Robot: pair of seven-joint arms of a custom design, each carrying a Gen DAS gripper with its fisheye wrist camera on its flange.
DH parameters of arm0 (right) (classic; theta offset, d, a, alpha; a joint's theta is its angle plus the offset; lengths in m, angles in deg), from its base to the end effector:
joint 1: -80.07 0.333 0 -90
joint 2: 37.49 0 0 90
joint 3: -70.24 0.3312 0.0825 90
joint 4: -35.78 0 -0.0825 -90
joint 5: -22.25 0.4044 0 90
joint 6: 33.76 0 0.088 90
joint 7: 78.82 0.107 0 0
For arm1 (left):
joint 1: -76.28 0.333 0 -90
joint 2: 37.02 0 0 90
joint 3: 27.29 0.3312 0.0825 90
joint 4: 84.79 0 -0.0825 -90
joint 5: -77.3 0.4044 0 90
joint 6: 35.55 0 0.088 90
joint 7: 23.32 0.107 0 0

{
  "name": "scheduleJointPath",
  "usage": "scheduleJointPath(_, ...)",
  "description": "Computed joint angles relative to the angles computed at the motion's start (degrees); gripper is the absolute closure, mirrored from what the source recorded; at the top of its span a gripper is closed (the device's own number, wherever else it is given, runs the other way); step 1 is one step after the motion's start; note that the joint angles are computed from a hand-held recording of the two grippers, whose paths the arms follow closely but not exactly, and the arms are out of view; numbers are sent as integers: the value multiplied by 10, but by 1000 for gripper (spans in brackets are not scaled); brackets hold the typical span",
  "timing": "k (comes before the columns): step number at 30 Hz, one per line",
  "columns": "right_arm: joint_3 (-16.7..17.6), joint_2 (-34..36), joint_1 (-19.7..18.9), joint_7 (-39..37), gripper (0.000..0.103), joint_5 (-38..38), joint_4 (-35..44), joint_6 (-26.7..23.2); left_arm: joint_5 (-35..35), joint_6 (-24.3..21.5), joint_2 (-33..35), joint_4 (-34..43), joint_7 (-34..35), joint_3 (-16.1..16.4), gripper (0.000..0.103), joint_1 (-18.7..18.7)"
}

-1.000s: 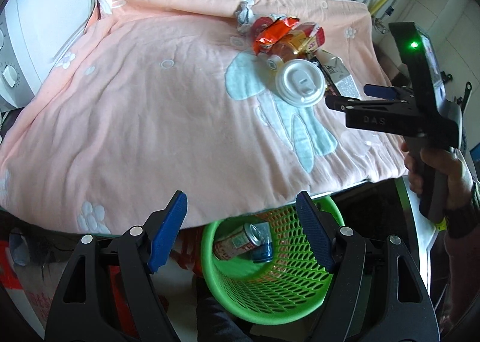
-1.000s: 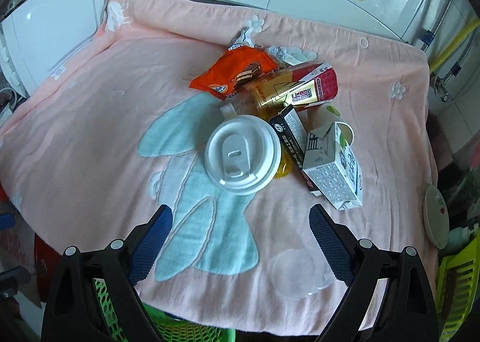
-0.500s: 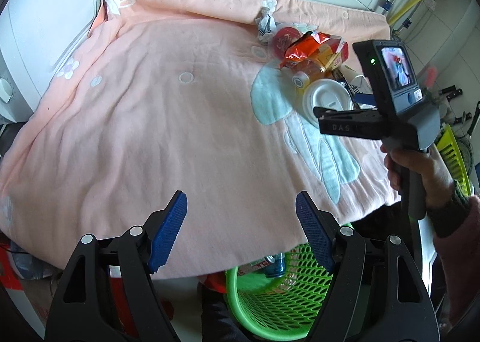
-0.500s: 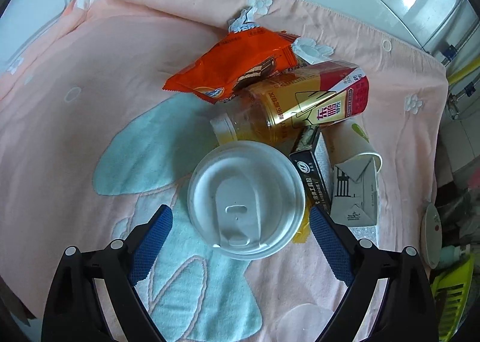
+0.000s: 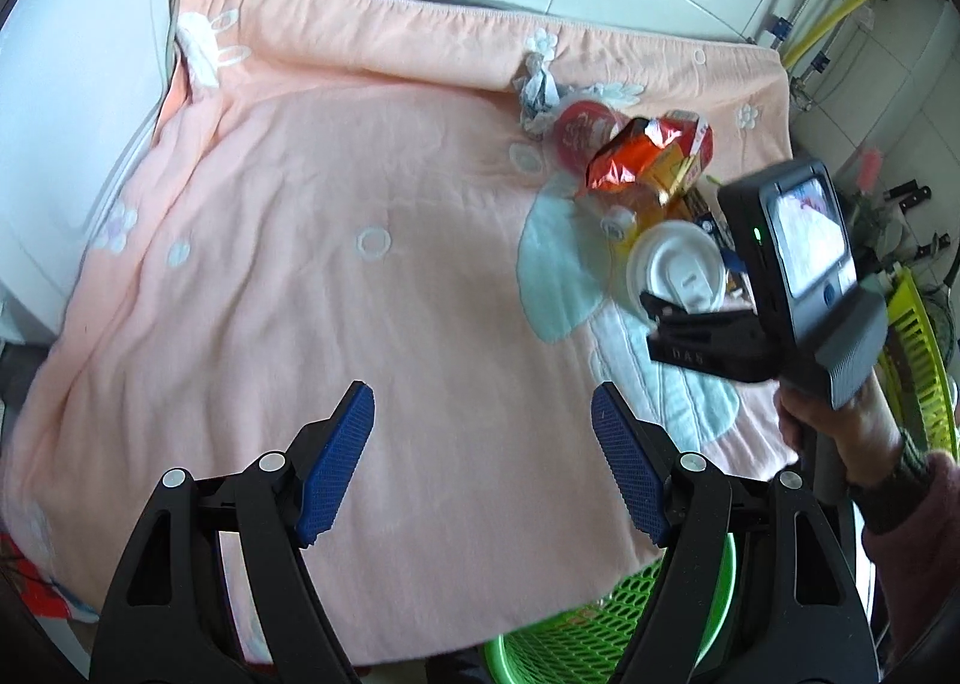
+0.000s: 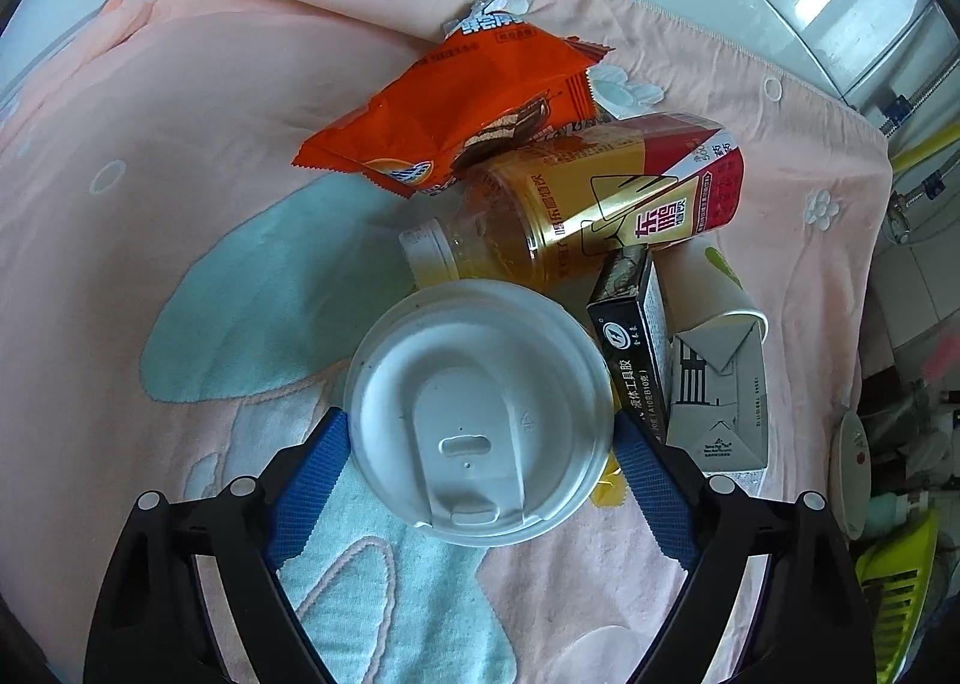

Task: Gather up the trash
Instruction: 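Grasp the white cup lid with the right tool, then grasp the orange snack wrapper with the left tool while the right tool carries the lid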

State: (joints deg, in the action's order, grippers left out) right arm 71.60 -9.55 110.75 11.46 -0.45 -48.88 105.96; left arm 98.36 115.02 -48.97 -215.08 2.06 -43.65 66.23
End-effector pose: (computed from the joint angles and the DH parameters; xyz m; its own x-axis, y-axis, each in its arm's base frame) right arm 0.6467 0.3997 0.4528 0.6124 -0.7118 0.3440 -0.5863 -0.7008 -0.4063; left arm 0.4763 -0.2539 0.5045 0.2935 -0.9215 0.2542 -0.7557 -0.3865 -0.5287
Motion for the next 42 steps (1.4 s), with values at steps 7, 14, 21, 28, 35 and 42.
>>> scheduleJointPath(7, 16, -41, -25, -26, 18, 40, -50, 19, 64, -3, 61, 76, 27, 7, 29, 9)
scheduleJointPath(14, 31, -99, -49, -47, 18, 88, -116, 35, 96, 1, 158, 180, 85, 33, 29, -16)
scheduleJointPath(21, 38, -147, -75, -68, 18, 133, -169, 43, 76, -4, 264, 297, 175, 62, 29, -49)
scheduleJointPath(28, 45, -187, -94, -91, 18, 185, -213, 49, 23, 1, 338, 377, 240, 82, 29, -60)
scheduleJointPath(35, 43, -220, -101, -90, 18, 195, -250, 53, -33, 2, 386, 431, 280, 91, 43, -60)
scheduleJointPath(42, 44, -239, -107, -99, 18, 206, -270, 51, -28, 10, 378, 413, 285, 107, 78, -76)
